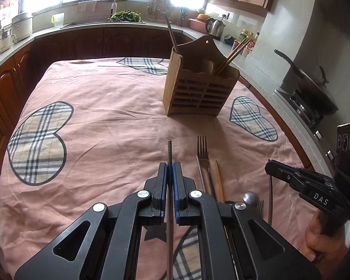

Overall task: Organize utensils
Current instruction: 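Lift the chopstick in the left tool over the holder while the right tool does likewise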

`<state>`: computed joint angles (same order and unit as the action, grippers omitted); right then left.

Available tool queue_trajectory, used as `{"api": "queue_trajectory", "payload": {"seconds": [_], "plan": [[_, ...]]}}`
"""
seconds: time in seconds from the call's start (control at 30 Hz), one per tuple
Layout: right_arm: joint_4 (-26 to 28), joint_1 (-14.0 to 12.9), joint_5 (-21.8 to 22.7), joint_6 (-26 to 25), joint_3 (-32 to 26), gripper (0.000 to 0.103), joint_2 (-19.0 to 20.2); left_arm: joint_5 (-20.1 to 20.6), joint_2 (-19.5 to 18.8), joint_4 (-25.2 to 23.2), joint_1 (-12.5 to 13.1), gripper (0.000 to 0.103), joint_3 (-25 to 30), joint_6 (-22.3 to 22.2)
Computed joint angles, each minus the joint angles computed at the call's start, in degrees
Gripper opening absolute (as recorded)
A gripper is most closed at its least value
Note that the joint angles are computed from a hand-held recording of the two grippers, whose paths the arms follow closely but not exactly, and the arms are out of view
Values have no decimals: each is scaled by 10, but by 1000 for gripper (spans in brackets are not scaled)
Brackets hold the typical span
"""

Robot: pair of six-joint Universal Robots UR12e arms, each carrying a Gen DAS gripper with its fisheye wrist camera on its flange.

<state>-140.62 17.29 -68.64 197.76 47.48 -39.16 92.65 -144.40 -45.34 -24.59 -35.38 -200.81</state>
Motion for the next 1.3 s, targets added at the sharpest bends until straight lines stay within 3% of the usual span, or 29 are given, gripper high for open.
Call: {"api": "queue_trajectory", "payload": {"seconds": [0.33, 0.6, 1.3], "plan": [[-42, -1, 11, 5, 30, 4, -23, 9, 61, 84, -2, 4, -107, -15], [-85, -2, 12, 9, 59, 4, -43, 23, 91, 137, -6, 4, -158, -22], [-153, -5, 3, 14, 81, 4, -63, 53, 114, 213, -11, 4, -195, -35]]}}
